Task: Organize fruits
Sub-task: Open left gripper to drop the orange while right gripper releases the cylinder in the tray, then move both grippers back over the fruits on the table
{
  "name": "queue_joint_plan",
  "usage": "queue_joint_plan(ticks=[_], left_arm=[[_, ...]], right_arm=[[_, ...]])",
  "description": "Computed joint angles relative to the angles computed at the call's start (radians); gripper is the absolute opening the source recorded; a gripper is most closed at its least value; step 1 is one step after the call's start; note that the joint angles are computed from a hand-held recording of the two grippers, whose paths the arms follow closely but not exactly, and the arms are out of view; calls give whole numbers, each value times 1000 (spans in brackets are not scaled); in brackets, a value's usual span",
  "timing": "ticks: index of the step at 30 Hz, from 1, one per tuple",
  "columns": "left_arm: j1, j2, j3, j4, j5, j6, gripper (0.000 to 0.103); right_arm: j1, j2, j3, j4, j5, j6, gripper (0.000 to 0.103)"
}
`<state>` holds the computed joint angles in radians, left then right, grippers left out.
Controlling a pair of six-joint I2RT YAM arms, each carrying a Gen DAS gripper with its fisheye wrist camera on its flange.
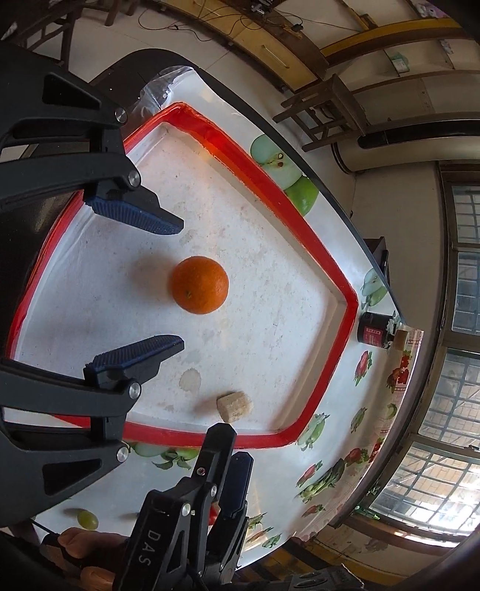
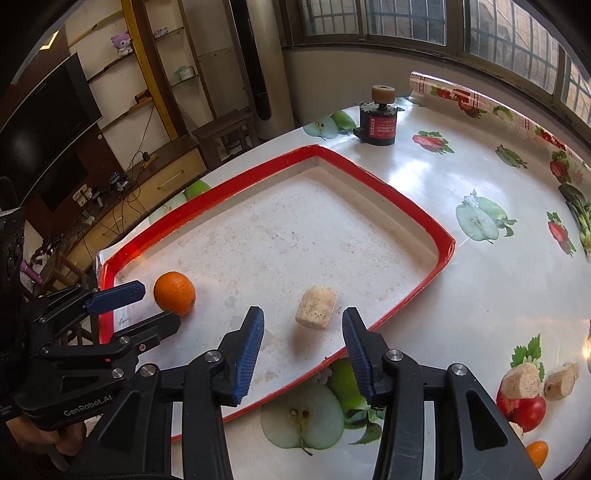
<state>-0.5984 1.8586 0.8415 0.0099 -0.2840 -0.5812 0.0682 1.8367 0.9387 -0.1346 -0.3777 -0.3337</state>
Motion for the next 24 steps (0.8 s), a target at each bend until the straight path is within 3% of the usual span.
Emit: queue_joint_plan(ticks=[12,24], left_arm=[[-105,-67,18,-67,-67,-31,58],[-207,-57,67,-101,-93,-50,58]], right_arm=[[-139,-228,-169,-46,-123,-87,60],[-399,-353,-274,-145,-222,-248,65]])
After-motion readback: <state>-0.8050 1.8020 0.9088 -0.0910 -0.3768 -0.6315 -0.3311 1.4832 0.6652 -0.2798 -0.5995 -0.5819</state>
